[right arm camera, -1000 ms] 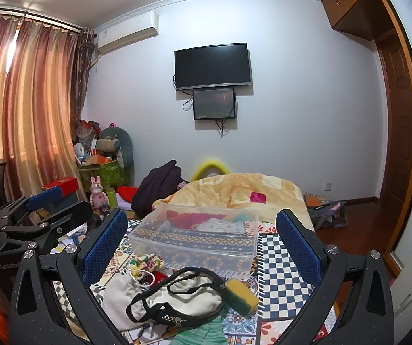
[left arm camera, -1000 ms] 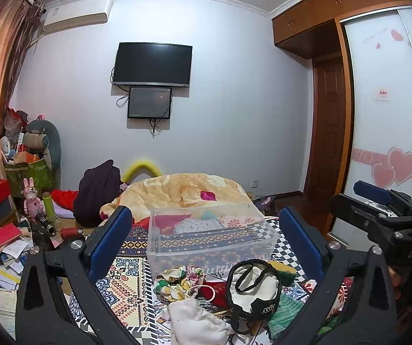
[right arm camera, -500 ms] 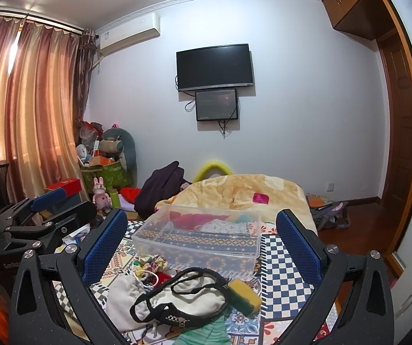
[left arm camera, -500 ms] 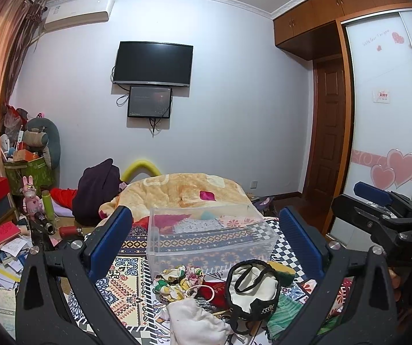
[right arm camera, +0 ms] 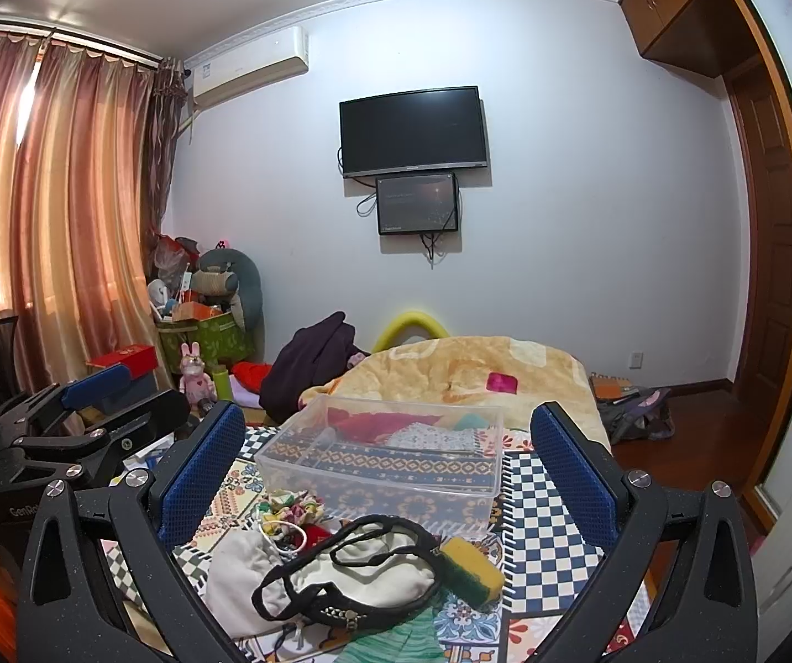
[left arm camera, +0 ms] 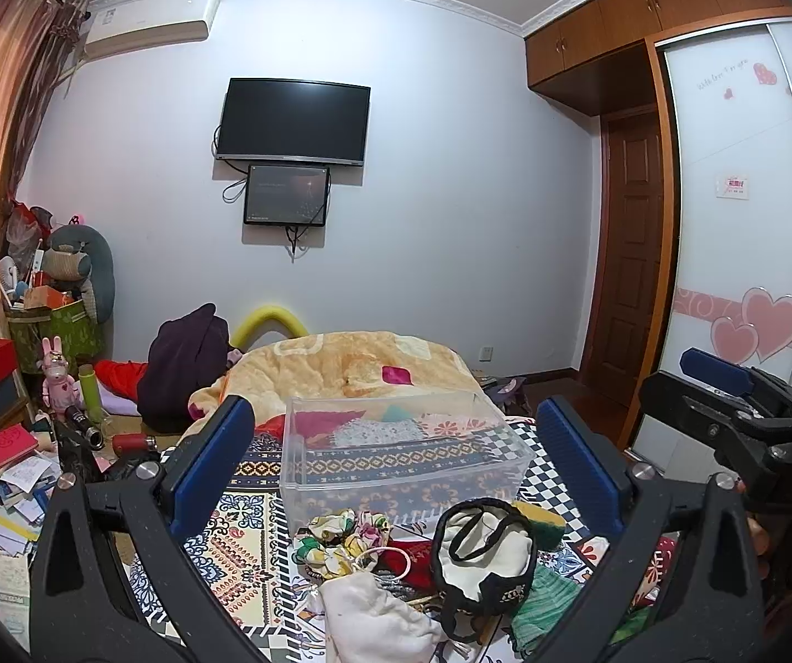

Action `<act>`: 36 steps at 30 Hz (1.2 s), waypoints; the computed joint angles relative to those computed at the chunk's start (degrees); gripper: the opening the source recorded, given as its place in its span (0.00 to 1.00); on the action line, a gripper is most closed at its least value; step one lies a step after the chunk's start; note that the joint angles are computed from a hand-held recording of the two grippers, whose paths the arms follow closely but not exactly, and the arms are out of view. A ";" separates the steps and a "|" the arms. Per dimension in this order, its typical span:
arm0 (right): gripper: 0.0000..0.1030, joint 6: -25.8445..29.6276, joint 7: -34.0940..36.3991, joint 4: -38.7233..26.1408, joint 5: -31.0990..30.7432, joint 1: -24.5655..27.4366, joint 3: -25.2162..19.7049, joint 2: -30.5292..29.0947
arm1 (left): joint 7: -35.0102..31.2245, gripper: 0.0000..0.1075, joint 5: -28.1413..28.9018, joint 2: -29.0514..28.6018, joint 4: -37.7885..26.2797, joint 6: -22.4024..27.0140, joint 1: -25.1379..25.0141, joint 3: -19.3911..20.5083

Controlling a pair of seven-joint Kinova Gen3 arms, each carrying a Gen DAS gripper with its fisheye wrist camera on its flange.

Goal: Organize soft objects

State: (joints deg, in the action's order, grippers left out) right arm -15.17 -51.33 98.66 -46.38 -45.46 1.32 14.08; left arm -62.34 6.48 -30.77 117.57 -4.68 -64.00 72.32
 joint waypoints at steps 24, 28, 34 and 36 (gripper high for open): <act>1.00 -0.18 -0.68 0.11 0.65 0.22 -0.31 -0.03 | 0.17 0.96 -0.12 0.00 0.30 -0.27 0.41 -0.30; 1.00 -0.04 -0.42 0.02 0.42 0.09 -0.17 -0.06 | 0.18 0.96 -0.13 0.00 0.23 -0.30 0.22 -0.14; 1.00 -0.45 0.69 0.10 -0.89 -0.59 0.37 -0.01 | 0.48 0.96 0.18 -0.79 -0.22 0.56 -0.87 0.64; 1.00 -0.45 2.71 0.01 -3.08 -1.40 1.25 0.15 | 0.70 0.96 0.28 -1.10 -0.14 0.94 -1.51 1.13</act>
State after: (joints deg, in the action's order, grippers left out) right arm -15.62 -48.62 98.67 -49.46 -46.85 2.57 14.23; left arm -61.64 6.77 -31.87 117.43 -3.74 -65.51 73.46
